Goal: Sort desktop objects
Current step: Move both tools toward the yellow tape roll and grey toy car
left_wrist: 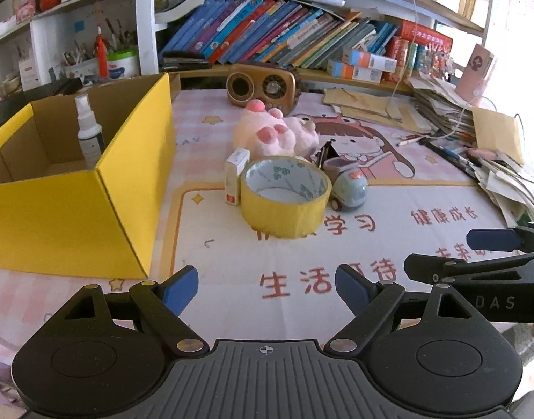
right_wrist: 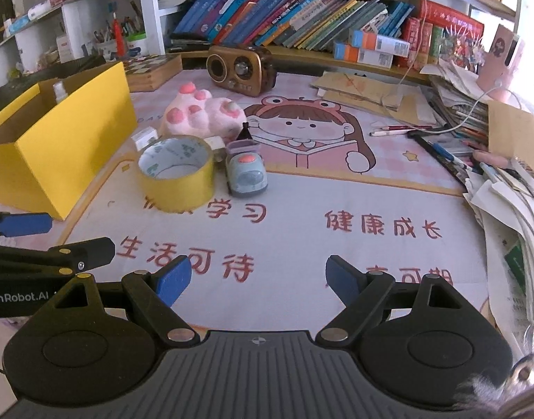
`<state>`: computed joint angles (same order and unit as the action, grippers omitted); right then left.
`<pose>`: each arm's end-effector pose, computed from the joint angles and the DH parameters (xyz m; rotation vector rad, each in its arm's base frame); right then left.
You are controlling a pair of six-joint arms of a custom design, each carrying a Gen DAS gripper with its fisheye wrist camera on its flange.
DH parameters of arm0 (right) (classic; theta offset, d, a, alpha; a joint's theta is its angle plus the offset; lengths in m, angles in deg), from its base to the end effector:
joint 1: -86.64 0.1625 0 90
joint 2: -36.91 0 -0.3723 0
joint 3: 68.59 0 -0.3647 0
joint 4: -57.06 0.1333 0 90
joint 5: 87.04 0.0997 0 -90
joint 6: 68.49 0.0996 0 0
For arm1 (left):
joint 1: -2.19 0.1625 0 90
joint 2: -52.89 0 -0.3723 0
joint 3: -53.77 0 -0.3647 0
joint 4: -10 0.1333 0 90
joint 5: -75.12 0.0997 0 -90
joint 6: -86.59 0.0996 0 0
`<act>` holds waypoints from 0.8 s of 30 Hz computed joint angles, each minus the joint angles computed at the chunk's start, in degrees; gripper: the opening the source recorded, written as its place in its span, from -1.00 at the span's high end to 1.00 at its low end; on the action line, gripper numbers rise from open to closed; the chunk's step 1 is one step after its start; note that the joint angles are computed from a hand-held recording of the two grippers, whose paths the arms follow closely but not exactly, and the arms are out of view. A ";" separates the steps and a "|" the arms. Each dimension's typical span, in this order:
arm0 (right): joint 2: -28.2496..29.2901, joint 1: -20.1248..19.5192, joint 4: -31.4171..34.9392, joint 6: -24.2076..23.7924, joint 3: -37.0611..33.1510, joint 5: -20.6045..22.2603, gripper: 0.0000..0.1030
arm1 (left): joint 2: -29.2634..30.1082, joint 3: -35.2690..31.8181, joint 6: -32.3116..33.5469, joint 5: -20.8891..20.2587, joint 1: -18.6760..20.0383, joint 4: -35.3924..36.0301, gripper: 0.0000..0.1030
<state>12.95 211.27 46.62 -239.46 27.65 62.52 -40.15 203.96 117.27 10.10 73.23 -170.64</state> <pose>0.2590 -0.2916 -0.1252 0.1763 -2.1763 0.9631 0.0648 -0.3512 0.2076 0.9218 2.4006 -0.7099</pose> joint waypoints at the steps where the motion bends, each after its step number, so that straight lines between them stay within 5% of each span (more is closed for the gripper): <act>1: -0.81 -0.67 -1.26 -1.13 0.83 -0.74 -0.62 | 0.82 -0.12 -0.46 0.57 -0.45 -0.71 -0.71; 13: -7.58 -7.36 -11.16 -11.17 6.71 -7.77 -0.62 | 9.67 -1.76 -2.93 5.27 -4.18 -8.05 -0.71; 24: -10.14 -12.38 -12.31 -16.40 6.82 -12.85 -0.62 | 17.41 -5.78 -3.65 6.69 -3.81 -12.19 -0.71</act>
